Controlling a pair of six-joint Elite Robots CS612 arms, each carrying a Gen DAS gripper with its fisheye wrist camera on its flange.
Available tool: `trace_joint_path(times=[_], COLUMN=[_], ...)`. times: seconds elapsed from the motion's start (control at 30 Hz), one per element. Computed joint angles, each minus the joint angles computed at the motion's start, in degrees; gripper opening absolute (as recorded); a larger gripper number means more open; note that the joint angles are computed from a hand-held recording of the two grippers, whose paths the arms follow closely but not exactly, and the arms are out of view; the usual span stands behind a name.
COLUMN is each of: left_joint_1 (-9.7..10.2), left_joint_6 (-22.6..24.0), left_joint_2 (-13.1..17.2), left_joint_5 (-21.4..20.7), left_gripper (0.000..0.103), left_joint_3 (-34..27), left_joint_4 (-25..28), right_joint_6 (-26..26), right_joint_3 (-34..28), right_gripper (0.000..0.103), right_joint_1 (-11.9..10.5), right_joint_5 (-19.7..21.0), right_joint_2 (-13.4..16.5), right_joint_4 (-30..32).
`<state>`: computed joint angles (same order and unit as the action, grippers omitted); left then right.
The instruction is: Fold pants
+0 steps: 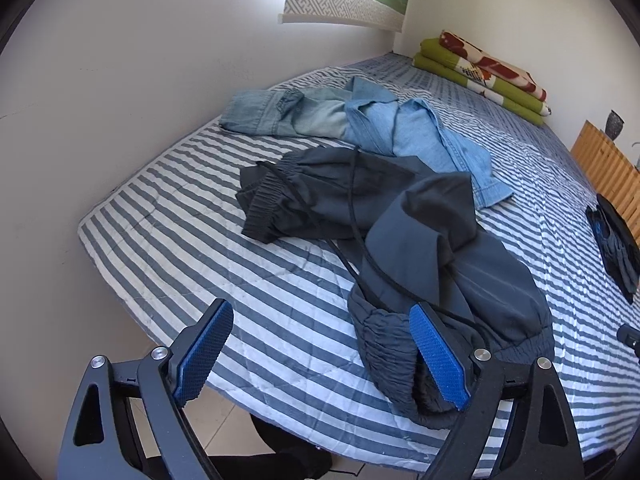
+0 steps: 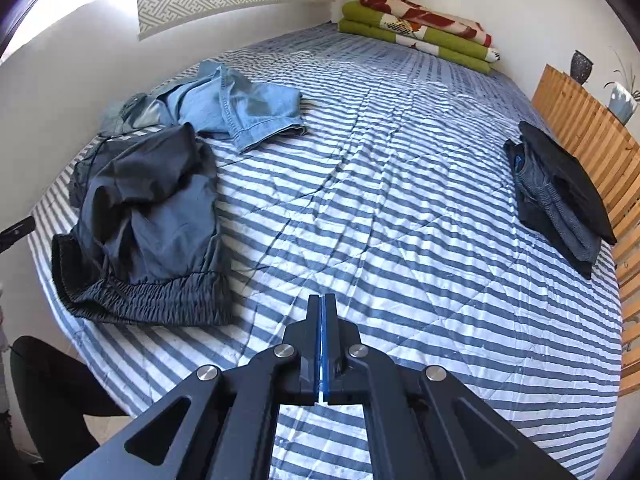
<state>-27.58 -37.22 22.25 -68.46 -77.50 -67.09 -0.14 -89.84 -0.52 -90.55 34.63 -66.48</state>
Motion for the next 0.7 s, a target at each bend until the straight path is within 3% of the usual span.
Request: trace_joint_path(times=[0.1, 0.17, 0.23, 0.4, 0.57, 0.7], left_joint_1=[-0.13, 0.14, 0.28, 0.80, 1.81, 2.40], left_joint_6=[-0.2, -1.3, -1.4, 1.8, 3.9, 3.1], left_joint_2=[0.0, 0.1, 0.0, -0.9, -1.8, -1.7], left_joint_5=[-0.6, -1.8, -2.2, -3.8, -8.2, -11.6], left_gripper=[0.087, 0.087, 0.087, 0.087, 0.089, 0.089], left_joint_3=[0.4, 0.2, 0.4, 2.6, 6.5, 8.5], left_joint_4=[1.0, 1.1, 1.4, 0.3, -2.0, -2.1], right_joint_6=[-1.6, -3.5, -4.8, -4.6, 2.9, 6.8], right_joint_3=[-0.3, 0.1, 1.1, 5.4, 8.2, 9.1], right_gripper=[0.008, 0.033, 0.051, 0.053, 0.056, 0.059], right_joint_1=[0.6, 1.2, 1.9, 4.2, 3.7, 2.3], right_joint_5=[3.9, 7.3, 10.9, 7.9, 3.0, 5.4], right_joint_2=[0.2, 0.3, 0.2, -0.5, -0.7, -0.7], right_joint_4=[0.4, 0.5, 0.3, -1.7, -1.7, 1.6])
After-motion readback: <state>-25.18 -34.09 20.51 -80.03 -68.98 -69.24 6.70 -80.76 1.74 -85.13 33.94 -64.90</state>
